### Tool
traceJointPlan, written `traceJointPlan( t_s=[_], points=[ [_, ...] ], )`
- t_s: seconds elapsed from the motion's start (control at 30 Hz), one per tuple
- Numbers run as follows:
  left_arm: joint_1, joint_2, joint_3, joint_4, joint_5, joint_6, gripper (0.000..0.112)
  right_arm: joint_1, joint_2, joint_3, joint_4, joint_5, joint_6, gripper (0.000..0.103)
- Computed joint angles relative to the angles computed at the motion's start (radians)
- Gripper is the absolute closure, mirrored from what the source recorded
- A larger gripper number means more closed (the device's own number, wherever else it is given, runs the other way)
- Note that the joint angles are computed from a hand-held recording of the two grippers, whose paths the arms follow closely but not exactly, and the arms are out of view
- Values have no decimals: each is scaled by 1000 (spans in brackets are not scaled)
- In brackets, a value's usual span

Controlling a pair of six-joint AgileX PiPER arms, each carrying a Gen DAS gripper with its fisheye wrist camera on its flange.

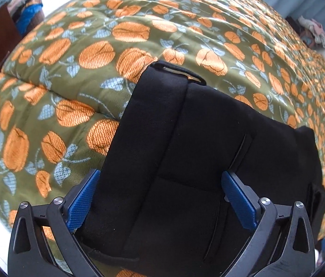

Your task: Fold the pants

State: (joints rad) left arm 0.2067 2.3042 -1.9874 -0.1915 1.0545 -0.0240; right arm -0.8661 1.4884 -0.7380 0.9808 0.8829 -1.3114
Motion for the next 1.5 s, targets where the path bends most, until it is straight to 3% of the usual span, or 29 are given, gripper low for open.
traceJointPlan(
  t_s=[0.2,0.3,0.4,0.47,0.53,0.67,0.87,1.03,1.13,1.27,1.4,1.5],
  points=[
    [-17,-35,61,27,-50,-3,10,5,-1,2,-5,-6,3,1],
    [-35,-59,91,57,-77,-6,18,6,3,1,-7,-9,9,1],
    [-63,-84,107,131,-85,-49,44,1,6,0,-3,-6,7,1],
    [-70,-100,109,155,-69,-59,69,1,8,-1,-1,-7,6,1],
    [-83,-115,104,195,-47,-75,82,-2,10,-2,-2,-3,7,1],
    [-91,-146,82,206,2,-134,92,-18,13,-2,16,11,-7,1],
    [-101,-334,141,6,8,-109,99,-50,35,-6,37,27,-11,1],
    [-251,-458,200,-138,-19,-56,100,-48,61,-17,42,22,11,1],
    [-388,-433,209,-166,-73,-49,102,-41,59,-16,42,19,10,1],
    [-531,-289,163,-193,-107,-27,101,-47,33,-5,44,18,-4,1],
    [-640,-124,35,-102,-14,-79,97,-73,20,1,51,21,-15,1],
    [-624,-209,145,-201,-84,7,88,-102,20,1,58,28,-17,1]
  ],
)
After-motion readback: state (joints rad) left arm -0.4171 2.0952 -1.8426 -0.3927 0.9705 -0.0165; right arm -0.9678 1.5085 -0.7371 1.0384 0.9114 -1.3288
